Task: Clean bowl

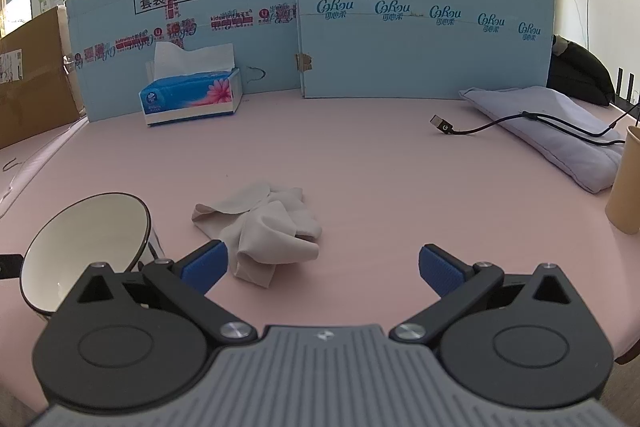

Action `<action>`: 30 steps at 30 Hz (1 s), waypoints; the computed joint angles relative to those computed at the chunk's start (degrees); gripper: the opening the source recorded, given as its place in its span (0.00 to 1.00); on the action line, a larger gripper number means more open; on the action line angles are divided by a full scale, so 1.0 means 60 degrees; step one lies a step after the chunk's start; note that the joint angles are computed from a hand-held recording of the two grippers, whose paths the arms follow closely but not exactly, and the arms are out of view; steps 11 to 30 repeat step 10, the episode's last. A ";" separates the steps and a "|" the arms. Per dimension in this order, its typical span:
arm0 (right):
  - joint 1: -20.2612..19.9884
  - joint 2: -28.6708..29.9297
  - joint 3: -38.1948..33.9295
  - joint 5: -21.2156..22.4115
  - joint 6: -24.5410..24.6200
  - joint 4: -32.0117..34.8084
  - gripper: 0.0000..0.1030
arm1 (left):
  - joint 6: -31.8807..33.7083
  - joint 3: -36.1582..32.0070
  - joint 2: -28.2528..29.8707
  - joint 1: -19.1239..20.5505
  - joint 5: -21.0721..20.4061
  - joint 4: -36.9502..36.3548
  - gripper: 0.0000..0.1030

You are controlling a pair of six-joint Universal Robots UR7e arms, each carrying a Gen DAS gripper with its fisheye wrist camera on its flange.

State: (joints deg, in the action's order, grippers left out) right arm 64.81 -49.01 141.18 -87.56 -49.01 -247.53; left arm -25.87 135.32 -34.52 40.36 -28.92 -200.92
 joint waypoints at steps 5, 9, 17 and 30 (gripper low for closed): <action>-0.0013 -0.0015 0.0008 0.0019 -0.0007 0.0000 1.00 | 0.0117 0.0046 0.0031 -0.0031 0.0056 -0.0333 1.00; -0.0020 -0.0013 0.0021 0.0037 0.0000 -0.0033 1.00 | 0.0143 0.0078 0.0041 -0.0098 0.0173 -0.0357 1.00; -0.0023 -0.0009 0.0029 0.0044 -0.0002 -0.0049 1.00 | 0.0154 0.0081 0.0030 -0.0093 0.0150 -0.0360 1.00; -0.0023 -0.0009 0.0029 0.0044 -0.0002 -0.0049 1.00 | 0.0154 0.0081 0.0030 -0.0093 0.0150 -0.0360 1.00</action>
